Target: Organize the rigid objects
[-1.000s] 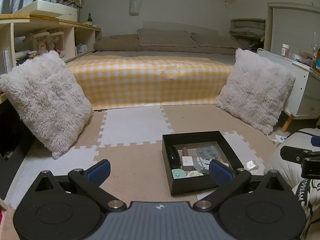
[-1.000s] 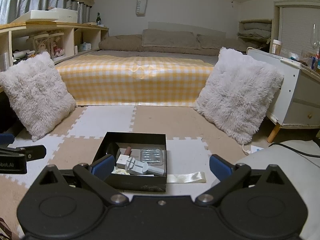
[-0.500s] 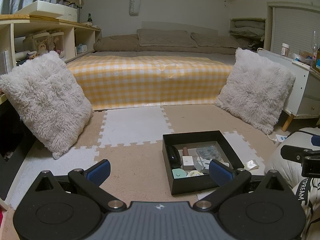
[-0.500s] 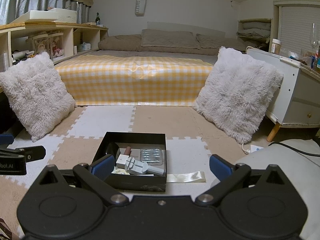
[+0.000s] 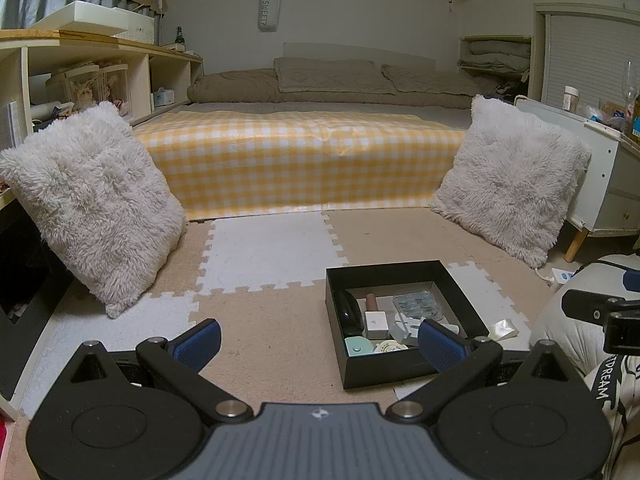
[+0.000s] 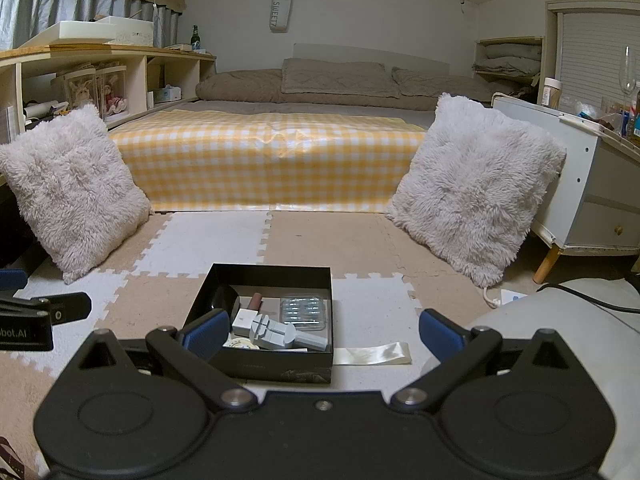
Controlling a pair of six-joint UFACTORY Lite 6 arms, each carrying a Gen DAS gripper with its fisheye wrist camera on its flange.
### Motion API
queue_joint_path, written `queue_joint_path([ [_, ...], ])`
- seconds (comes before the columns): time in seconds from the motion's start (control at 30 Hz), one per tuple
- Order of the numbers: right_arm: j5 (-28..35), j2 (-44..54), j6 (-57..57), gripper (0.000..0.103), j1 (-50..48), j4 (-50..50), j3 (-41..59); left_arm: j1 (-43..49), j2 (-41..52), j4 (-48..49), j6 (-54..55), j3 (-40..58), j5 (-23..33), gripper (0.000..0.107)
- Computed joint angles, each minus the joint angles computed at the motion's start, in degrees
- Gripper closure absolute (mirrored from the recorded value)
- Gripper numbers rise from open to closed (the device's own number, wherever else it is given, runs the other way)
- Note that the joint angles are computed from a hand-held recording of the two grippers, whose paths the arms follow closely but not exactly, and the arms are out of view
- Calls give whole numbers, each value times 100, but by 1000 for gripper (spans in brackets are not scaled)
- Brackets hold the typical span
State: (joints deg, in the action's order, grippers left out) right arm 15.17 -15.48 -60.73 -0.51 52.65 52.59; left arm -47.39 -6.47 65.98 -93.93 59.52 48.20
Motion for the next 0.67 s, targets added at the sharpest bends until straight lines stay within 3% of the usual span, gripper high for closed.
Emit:
queue_joint_path([
  [0.67,5,-3,-4,1,-4,4,-2,20,-66,-20,24,-45,32,4],
])
